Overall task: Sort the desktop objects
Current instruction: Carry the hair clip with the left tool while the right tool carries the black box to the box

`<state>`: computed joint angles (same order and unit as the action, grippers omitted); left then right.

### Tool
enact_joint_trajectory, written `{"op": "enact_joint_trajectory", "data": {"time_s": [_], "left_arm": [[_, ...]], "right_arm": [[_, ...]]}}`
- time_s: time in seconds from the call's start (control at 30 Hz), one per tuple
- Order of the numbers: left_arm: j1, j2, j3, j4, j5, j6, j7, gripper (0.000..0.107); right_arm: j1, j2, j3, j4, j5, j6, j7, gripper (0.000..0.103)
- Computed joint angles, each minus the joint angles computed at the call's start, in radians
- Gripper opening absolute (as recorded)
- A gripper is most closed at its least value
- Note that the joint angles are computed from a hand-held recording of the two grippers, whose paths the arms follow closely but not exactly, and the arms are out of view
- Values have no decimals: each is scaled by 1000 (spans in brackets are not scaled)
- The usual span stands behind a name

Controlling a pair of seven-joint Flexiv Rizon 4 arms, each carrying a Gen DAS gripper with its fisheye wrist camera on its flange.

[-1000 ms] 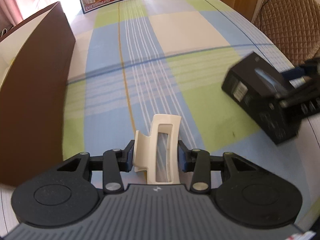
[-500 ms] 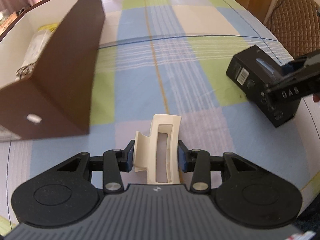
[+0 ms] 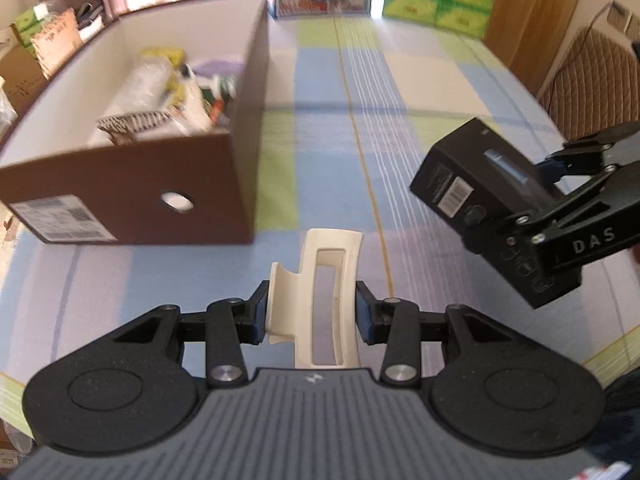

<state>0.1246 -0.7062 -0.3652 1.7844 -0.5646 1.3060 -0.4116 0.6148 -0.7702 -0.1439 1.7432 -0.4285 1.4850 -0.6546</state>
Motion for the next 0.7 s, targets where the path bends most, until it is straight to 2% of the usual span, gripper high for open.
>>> {"op": "enact_joint_trajectory", "data": {"time_s": [0.17,0.37,0.53,0.7], "left_arm": [[104,38,-114,27,-98,43,75,37],[168,50,-196,-15,-204,80,151,37],[146,9,-162,-142,-239,72,146,37],[81,-91,-68,-352,-199,25,75,37]], "right_arm": [[9,-5,-4,-58,-7,21,-12,76],[-42,-50,67,-186,30,64,-49,76],[-70,-126,110,-366,50,30,-90,76],[-99,-275,160,-667,64,-100,-132,76]]}}
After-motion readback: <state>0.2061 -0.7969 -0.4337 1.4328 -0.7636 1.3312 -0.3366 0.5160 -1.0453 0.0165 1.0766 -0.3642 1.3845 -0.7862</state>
